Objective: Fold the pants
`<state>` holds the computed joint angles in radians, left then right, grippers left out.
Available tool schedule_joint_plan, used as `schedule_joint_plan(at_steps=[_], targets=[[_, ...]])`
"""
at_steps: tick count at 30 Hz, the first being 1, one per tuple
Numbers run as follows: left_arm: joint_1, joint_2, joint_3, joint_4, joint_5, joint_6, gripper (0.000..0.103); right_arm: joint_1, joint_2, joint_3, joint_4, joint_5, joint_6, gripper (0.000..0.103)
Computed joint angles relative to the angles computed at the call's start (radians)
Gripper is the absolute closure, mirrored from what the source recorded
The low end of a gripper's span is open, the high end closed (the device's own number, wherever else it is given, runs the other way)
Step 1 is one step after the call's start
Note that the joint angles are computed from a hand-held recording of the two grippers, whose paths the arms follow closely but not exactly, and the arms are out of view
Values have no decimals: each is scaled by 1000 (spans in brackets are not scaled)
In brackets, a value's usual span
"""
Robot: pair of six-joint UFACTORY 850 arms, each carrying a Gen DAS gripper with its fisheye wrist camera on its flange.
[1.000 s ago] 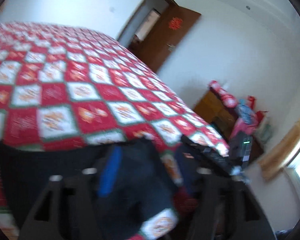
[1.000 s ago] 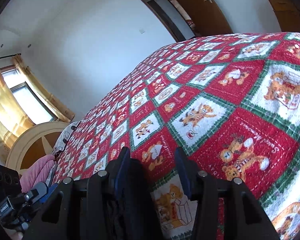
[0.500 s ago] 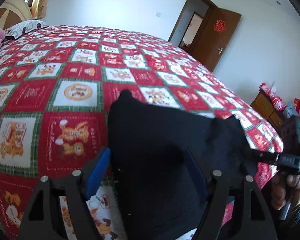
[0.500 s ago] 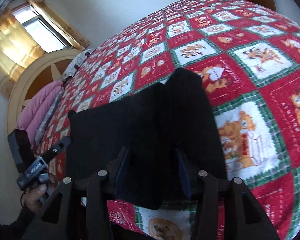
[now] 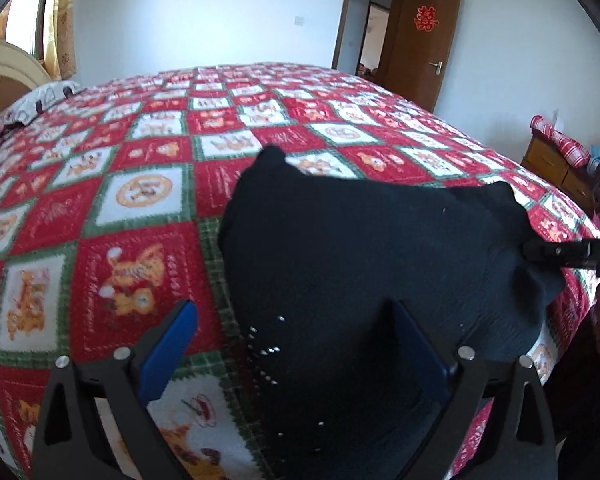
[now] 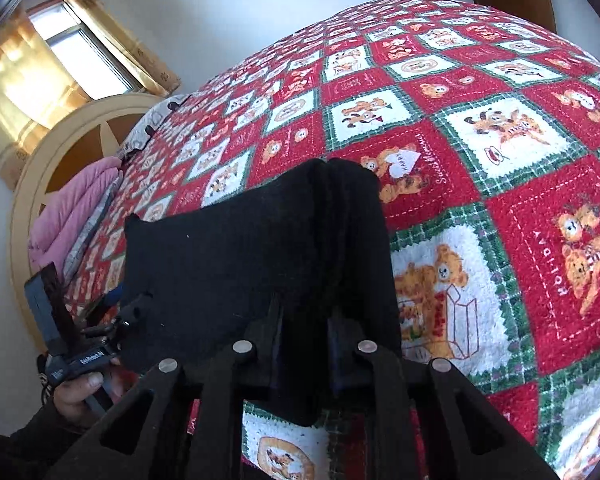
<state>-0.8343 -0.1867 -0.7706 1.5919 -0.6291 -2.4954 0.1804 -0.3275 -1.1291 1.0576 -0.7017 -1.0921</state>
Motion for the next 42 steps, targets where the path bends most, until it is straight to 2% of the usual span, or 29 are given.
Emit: schedule_joint_plan(at_steps=[2, 3, 4, 6, 7, 9, 11, 12, 13, 14, 15, 16, 20, 24, 26, 29, 31, 34, 36, 39, 42], targets=[[-14, 2, -13, -55, -71, 80, 3, -6, 3, -10, 0, -12, -8, 74], [-19, 0, -22, -76, -111, 122, 3, -9, 18, -3, 14, 7, -23, 68], [-18, 0, -29, -86, -134, 150, 3, -7, 44, 13, 29, 63, -34, 62], [0, -13, -56, -129, -183, 250, 1, -1, 94, 52, 114, 152, -107, 60], [13, -23, -69, -150, -211, 286, 1, -4, 108, 62, 192, 160, -175, 60], [48, -39, -88, -179, -249, 324, 1, -11, 127, 79, 347, 90, -309, 59], [85, -45, -91, -193, -214, 332, 0, -10, 124, 91, 419, -29, -399, 54], [102, -51, -96, -208, -185, 353, 0, -6, 110, 84, 403, -78, -401, 51], [114, -68, -110, -237, -170, 392, 0, 9, 92, 74, 371, -89, -385, 51], [120, -83, -122, -264, -157, 428, 0, 20, 79, 65, 334, -57, -350, 51], [122, -92, -122, -260, -143, 423, 0, 37, 58, 55, 267, 16, -273, 51], [117, -85, -110, -226, -142, 376, 0, 44, 34, 39, 214, 48, -210, 51], [97, -64, -91, -230, -157, 345, 0, 20, 6, 19, 227, -17, -218, 52], [41, -12, -55, -255, -228, 310, 0, 10, 73, 61, 248, 18, -274, 51], [-6, 29, -23, -232, -257, 261, 0, -2, 93, 69, 233, -21, -294, 51], [-44, 45, -10, -226, -245, 261, 0, -8, 104, 64, 181, -113, -301, 51], [-53, 37, -14, -232, -215, 264, 0, 2, 115, 72, 150, -132, -321, 51], [-40, 9, -26, -243, -144, 258, 0, 41, 122, 93, 93, -108, -330, 51], [-36, -16, -40, -264, -124, 282, 0, 59, 121, 104, 50, -87, -312, 51], [-34, -18, -34, -235, -98, 237, 0, 82, 87, 92, -69, -19, -197, 51], [-30, -12, -22, -210, -77, 197, 0, 62, 52, 72, -54, -63, -184, 51]])
